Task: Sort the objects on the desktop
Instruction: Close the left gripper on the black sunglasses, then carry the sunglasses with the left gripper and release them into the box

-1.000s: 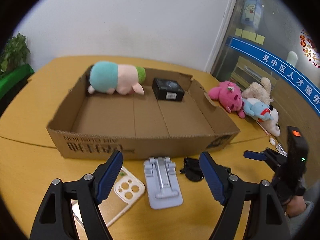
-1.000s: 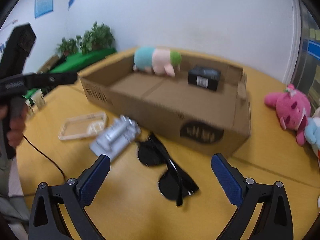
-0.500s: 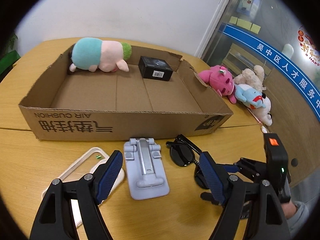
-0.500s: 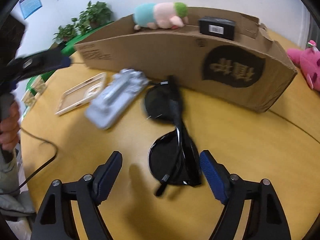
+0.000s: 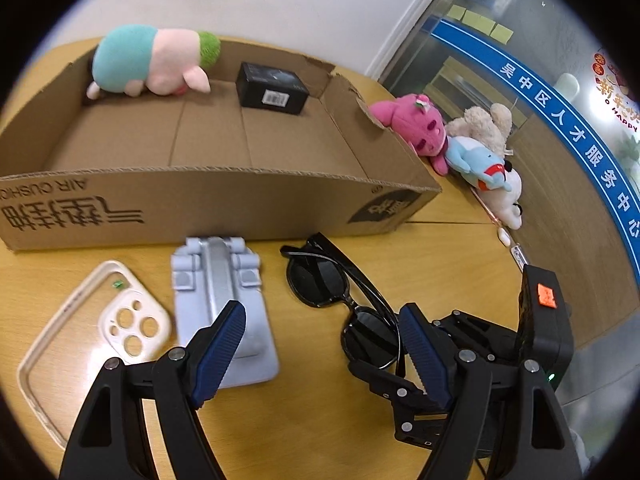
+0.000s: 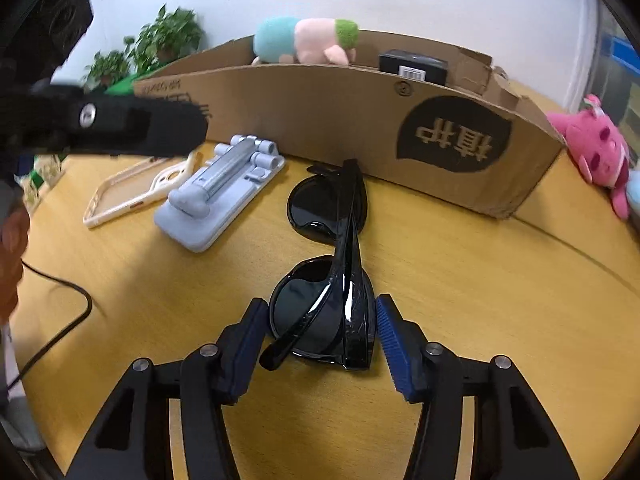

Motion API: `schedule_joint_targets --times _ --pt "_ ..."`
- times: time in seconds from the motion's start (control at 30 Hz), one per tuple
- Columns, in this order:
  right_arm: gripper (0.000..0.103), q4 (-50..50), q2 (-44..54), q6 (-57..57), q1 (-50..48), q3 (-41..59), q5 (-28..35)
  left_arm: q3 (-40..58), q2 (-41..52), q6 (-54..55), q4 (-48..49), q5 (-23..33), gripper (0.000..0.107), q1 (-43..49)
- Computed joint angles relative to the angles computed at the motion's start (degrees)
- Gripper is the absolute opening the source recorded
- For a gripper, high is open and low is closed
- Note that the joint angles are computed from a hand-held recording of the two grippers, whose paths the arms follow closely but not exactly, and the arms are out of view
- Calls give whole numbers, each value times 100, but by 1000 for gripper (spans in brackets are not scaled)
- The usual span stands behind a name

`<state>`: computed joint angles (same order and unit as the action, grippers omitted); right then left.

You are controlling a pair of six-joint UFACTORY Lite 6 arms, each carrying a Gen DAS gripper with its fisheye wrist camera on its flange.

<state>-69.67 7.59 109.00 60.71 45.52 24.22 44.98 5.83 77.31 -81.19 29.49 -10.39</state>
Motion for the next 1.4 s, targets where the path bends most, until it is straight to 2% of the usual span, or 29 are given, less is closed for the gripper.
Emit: schedule_joint_targets --times 0.2,0.37,0.43,0.47,0.53,0.6,0.7,0.83,1.0,1.2,1.3,1.4 --pt "53 -741 -446 1403 -46 -467 -277 604 731 -731 594 164 77 -401" --pt "53 -844 -522 1884 211 -544 -189 1241 1541 -1256 908 504 76 -842" --pt "53 -888 -569 2078 324 -582 -163 1413 1849 -1387 949 646 65 -967" --pt "53 -894 -590 2156 387 -596 -132 1445 1972 -1336 884 725 53 -1000" --pt "53 -719 -593 2078 546 -552 43 1301 1885 -1126 668 585 49 -1075" --pt "53 -283 -593 1679 714 -457 335 1231 1869 -951 476 685 47 -998" --pt "53 -218 -664 1666 794 -466 453 1023 1653 -594 213 677 46 -957" --pt "53 -8 -780 1478 996 -349 792 868 1253 -562 217 679 46 -893" --pt "53 438 -995 854 1340 133 1626 846 412 -856 564 813 46 -755" --pt "53 473 -929 -116 1301 1231 2502 1721 -13 -1451 1224 1149 46 -482" --pt "53 356 -655 -807 895 2009 2529 2446 147 -1644 1512 1414 46 -215" --pt "53 330 -263 -1456 491 2794 2429 3509 720 -1964 1806 1707 46 -3"
